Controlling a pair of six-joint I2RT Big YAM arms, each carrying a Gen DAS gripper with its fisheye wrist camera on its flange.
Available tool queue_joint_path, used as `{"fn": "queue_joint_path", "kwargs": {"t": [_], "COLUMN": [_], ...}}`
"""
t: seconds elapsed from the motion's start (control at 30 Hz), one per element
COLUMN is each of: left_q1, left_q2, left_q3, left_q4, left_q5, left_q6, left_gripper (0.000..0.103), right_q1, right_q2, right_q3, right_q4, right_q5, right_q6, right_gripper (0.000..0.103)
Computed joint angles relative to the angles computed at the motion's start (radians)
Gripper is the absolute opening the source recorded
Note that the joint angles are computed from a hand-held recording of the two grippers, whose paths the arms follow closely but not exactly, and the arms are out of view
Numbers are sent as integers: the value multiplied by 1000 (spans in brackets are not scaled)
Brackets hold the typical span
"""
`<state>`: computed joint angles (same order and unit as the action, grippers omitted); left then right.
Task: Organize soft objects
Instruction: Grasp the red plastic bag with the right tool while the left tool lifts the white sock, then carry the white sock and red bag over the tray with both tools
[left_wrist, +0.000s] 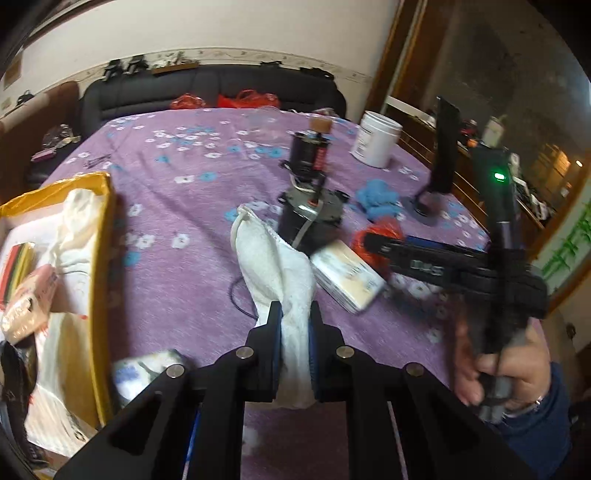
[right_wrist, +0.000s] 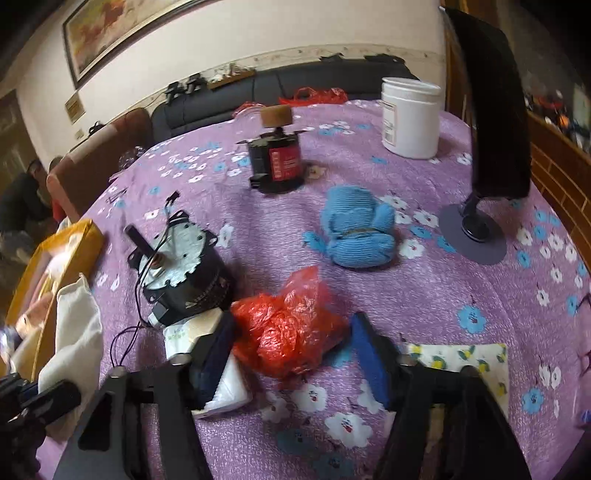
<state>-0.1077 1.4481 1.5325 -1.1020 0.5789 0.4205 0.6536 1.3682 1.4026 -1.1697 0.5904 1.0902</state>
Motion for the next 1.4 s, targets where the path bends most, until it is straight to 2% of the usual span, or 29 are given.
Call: {"fn": "queue_joint_path", "kwargs": {"t": [0.13, 0.17, 0.4, 0.6, 0.83, 1.03, 1.17, 1.4], "left_q1": [10, 14, 48, 75, 135, 211, 271, 356], "left_q2": [-4, -5, -13, -36, -44, -27, 0, 72], "left_q3": [-2, -2, 1, 0, 19, 45, 67, 113], "left_q4": [-17, -19, -13, 1, -6, 6, 24, 43], "left_q5": [14, 18, 50, 82, 131, 157, 166, 150], "left_q6": [16, 17, 10, 0, -2, -17, -34, -75], "left_gripper": [12, 12, 12, 12, 12, 12, 12, 12], "right_q1": [6, 7, 42, 61, 85, 108, 137, 162], "right_q2": [-16, -29, -62, -94, -115, -90, -31, 145], "right_q3": [-13, -24, -29, -44, -55, -15, 60, 247], "right_q4": [13, 22, 47, 77, 133, 168, 201, 279], "right_q5": [33, 44, 162, 221, 282, 263, 213, 18], "right_q6": [0, 12, 28, 48, 17, -1, -46, -153], "right_gripper": [41, 33, 33, 33, 33, 34, 34, 34]}}
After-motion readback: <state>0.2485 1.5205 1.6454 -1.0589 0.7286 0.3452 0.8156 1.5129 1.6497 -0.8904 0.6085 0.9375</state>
